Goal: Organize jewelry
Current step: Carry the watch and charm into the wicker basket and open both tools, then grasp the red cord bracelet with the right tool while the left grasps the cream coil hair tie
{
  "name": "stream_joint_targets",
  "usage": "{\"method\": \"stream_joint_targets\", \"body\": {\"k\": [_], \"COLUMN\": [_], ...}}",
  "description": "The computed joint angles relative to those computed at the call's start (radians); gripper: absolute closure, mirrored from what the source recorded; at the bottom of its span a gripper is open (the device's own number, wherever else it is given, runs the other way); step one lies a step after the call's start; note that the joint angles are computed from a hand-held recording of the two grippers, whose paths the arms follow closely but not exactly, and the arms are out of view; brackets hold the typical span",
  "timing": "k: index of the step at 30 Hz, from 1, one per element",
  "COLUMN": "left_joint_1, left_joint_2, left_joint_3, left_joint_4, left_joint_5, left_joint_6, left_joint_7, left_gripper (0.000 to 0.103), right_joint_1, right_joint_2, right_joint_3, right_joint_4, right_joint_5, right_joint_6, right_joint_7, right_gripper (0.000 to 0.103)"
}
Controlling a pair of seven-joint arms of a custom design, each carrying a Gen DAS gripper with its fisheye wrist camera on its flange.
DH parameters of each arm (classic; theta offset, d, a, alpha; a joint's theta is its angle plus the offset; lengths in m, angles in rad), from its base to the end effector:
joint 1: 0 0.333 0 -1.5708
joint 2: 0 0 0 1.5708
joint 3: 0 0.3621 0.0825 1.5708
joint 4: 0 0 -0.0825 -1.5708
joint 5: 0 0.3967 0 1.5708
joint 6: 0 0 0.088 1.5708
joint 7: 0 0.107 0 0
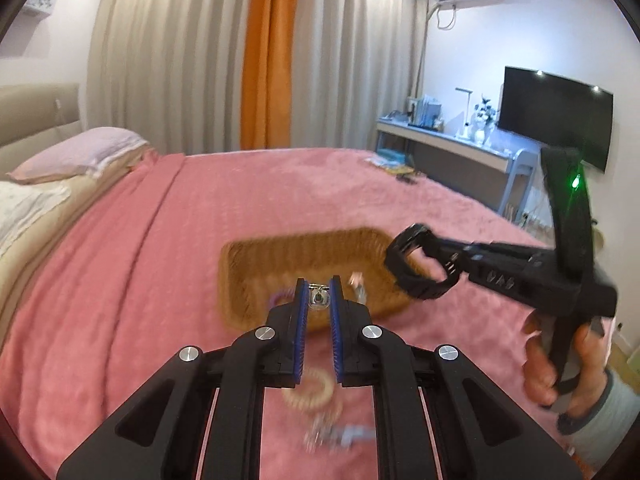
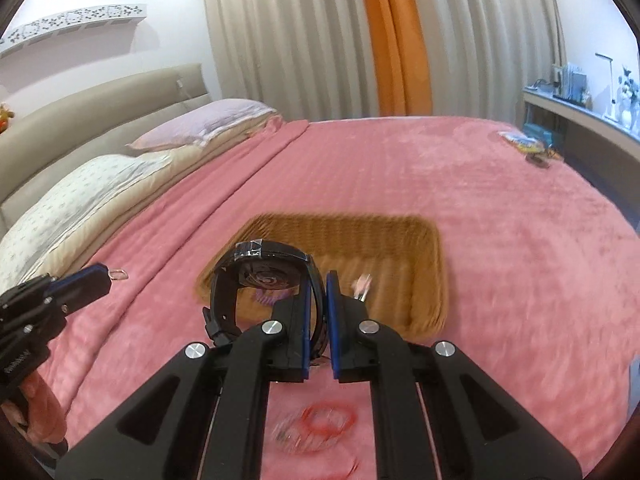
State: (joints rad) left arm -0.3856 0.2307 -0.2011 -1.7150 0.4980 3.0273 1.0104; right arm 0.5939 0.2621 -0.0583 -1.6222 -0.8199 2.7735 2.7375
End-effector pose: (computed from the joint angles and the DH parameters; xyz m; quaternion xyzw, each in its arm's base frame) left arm 0.5671 -0.4000 0.6215 -0.4516 0.7236 -0.4656 0.2361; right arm 0.5918 0.3947 0.6050 -0.6214 0.6102 -0.2689 0.4114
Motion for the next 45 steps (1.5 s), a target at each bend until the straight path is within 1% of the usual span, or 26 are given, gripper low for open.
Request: {"method": "stream_joint_targets", "body": {"k": [2, 3, 4, 8, 12, 13, 16, 18, 20, 22, 24, 25, 26, 27, 28, 30, 31, 32, 33, 36, 37, 38, 40, 42, 45], "left_joint_1": [0.042, 0.055, 0.068, 0.081, 0.066, 0.057, 0.043, 0.027, 0.018, 0.018, 0.016, 0.021, 0.03, 0.031, 0.032, 0.05, 0.065, 0.075, 0.091, 0.114, 0.131, 0.142, 0.183, 0.205, 0.246], "left_joint_2": [0.061, 0.092, 0.145, 0.292, 0.415, 0.446, 0.518, 0.543, 0.553, 0.56, 0.553, 0.548, 0.538, 0.531, 0.516, 0.487, 0.469, 0.452, 0.426, 0.36, 0.326, 0.305, 0.255, 0.211, 0.139], "left_joint_3": [-0.057, -0.077, -0.102, -0.148, -0.159, -0.152, -0.148, -0.128, -0.113, -0.111, -0.101, -0.107, -0.116, -0.114, -0.112, -0.128, -0.144, -0.156, -0.17, -0.19, -0.205, -0.216, -0.258, -0.274, -0.307], "left_joint_4": [0.07, 0.106, 0.168, 0.338, 0.49, 0.53, 0.623, 0.663, 0.678, 0.688, 0.68, 0.671, 0.653, 0.638, 0.615, 0.566, 0.533, 0.505, 0.461, 0.359, 0.305, 0.273, 0.189, 0.118, 0.003], "left_joint_5": [-0.074, -0.104, -0.139, -0.233, -0.313, -0.329, -0.376, -0.388, -0.398, -0.412, -0.419, -0.427, -0.437, -0.44, -0.441, -0.455, -0.467, -0.476, -0.486, -0.496, -0.505, -0.51, -0.532, -0.537, -0.545], "left_joint_6": [0.003, 0.002, -0.01, -0.069, -0.154, -0.178, -0.257, -0.303, -0.326, -0.342, -0.344, -0.341, -0.331, -0.317, -0.297, -0.262, -0.238, -0.214, -0.179, -0.111, -0.075, -0.055, -0.004, 0.033, 0.08], "left_joint_7": [0.078, 0.111, 0.15, 0.25, 0.308, 0.313, 0.341, 0.35, 0.356, 0.365, 0.362, 0.369, 0.378, 0.376, 0.373, 0.38, 0.388, 0.394, 0.401, 0.399, 0.399, 0.396, 0.401, 0.391, 0.373], "left_gripper": [0.094, 0.094, 0.094, 0.094, 0.094, 0.094, 0.094, 0.094, 0.094, 0.094, 0.092, 0.089, 0.078, 0.072, 0.071, 0.069, 0.067, 0.064, 0.062, 0.062, 0.062, 0.062, 0.062, 0.062, 0.062], "right_joint_1": [-0.017, -0.019, -0.023, -0.038, -0.061, -0.067, -0.063, -0.065, -0.07, -0.072, -0.064, -0.068, -0.069, -0.058, -0.051, -0.025, -0.015, -0.008, 0.001, 0.039, 0.055, 0.069, 0.107, 0.136, 0.158], "right_joint_2": [0.051, 0.071, 0.096, 0.206, 0.281, 0.296, 0.332, 0.348, 0.363, 0.368, 0.365, 0.361, 0.353, 0.341, 0.332, 0.311, 0.301, 0.288, 0.273, 0.226, 0.209, 0.192, 0.152, 0.109, 0.044], "right_joint_3": [0.0, -0.006, -0.011, -0.025, -0.018, -0.014, -0.027, -0.028, -0.025, -0.027, -0.036, -0.031, -0.03, -0.045, -0.055, -0.087, -0.099, -0.106, -0.113, -0.149, -0.162, -0.173, -0.199, -0.215, -0.212], "right_joint_4": [0.067, 0.091, 0.119, 0.246, 0.322, 0.337, 0.368, 0.379, 0.394, 0.396, 0.388, 0.381, 0.367, 0.349, 0.333, 0.305, 0.291, 0.271, 0.249, 0.188, 0.168, 0.147, 0.101, 0.052, -0.032], "right_joint_5": [0.042, 0.059, 0.082, 0.199, 0.329, 0.361, 0.426, 0.476, 0.523, 0.556, 0.57, 0.585, 0.597, 0.591, 0.585, 0.555, 0.54, 0.527, 0.512, 0.442, 0.409, 0.375, 0.283, 0.192, 0.081], "right_joint_6": [-0.018, -0.023, -0.029, -0.07, -0.106, -0.117, -0.155, -0.173, -0.189, -0.192, -0.183, -0.173, -0.158, -0.145, -0.126, -0.103, -0.09, -0.072, -0.053, -0.017, -0.009, 0.0, 0.008, 0.011, 0.023], "right_joint_7": [-0.035, -0.049, -0.068, -0.172, -0.279, -0.305, -0.357, -0.392, -0.423, -0.444, -0.451, -0.46, -0.463, -0.453, -0.446, -0.415, -0.4, -0.387, -0.373, -0.313, -0.289, -0.263, -0.191, -0.123, -0.041], "right_gripper": [0.097, 0.097, 0.097, 0.097, 0.097, 0.097, 0.097, 0.097, 0.097, 0.095, 0.092, 0.091, 0.088, 0.081, 0.078, 0.071, 0.07, 0.07, 0.069, 0.069, 0.069, 0.069, 0.069, 0.069, 0.069]}}
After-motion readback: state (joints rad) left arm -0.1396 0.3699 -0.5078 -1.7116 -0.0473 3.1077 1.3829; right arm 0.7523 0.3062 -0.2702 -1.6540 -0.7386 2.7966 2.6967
